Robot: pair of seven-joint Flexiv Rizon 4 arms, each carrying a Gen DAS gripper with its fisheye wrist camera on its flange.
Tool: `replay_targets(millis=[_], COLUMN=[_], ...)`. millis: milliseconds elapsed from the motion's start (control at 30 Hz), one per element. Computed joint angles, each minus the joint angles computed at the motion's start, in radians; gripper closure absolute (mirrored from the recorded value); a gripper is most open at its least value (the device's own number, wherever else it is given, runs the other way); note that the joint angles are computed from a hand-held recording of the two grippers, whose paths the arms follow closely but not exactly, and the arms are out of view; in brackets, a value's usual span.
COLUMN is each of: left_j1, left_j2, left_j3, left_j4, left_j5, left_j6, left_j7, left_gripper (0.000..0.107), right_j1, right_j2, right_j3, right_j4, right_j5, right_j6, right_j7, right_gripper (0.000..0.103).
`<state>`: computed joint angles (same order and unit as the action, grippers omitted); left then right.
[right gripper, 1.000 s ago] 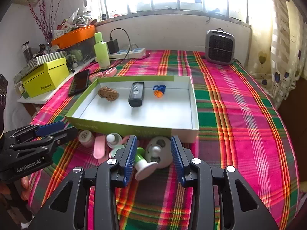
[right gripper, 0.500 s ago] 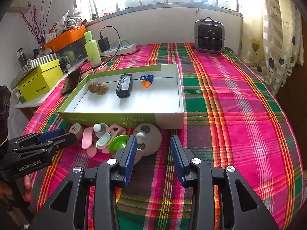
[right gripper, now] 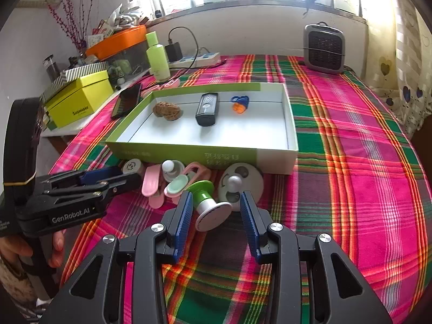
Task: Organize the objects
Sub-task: 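Lower the left gripper over the white jar while the right gripper lowers over the green spool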
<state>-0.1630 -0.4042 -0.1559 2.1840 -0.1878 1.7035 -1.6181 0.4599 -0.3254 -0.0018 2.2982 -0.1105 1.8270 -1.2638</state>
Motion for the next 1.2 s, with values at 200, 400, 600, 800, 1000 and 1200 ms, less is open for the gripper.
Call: replay_targets(millis=[200,400,600,800,1000,1200], left_j1=[-0.034,-0.038,-0.017,-0.022,-0.038,-0.054], left_j2=[-0.009,-0.015,-0.018,-0.018,-0.02,-0.024], left_j3=[0.041,0.046,0.026,0.031,0.053,0.076], left_j4=[-0.019,-0.031,-0.026,-0.028,-0.035,-0.037], left_j5=[0.005,0.0,-0.002,-0.001,-0.004,-0.003], left_j6=[-0.004,-0.011,0.003,0.004,0.001,0.005], left_j7=[-0.002,-0.008,-0.012,-0.016,-0.025,-0.034], left_gripper=[0.059,0.059,0.059,0.06,0.067,0.074], right_j1=[-0.056,-0.153,-0.187,-0.177,-0.125,-0.132], right_j2=[-0.007,-0.025,-0.041,-0.044,-0.039,-0.04], right_j3=[0.058,0.153,0.189,0.18,0.129,0.134], right_j4=[-0.01,-0.029,-0.045,-0.048,-0.042,-0.04], right_j5=[-0.042,-0.09,-0.118,-0.128,-0.127,-0.123], right_j6=[-0.028,-0.06,-0.086,-0.092,-0.087,-0.08], right_j7=[-0.007,-0.002,-0.001,-0.004,0.001,0.002], right_gripper=[0.065,0.065,0.065,0.065,0.065,0.068])
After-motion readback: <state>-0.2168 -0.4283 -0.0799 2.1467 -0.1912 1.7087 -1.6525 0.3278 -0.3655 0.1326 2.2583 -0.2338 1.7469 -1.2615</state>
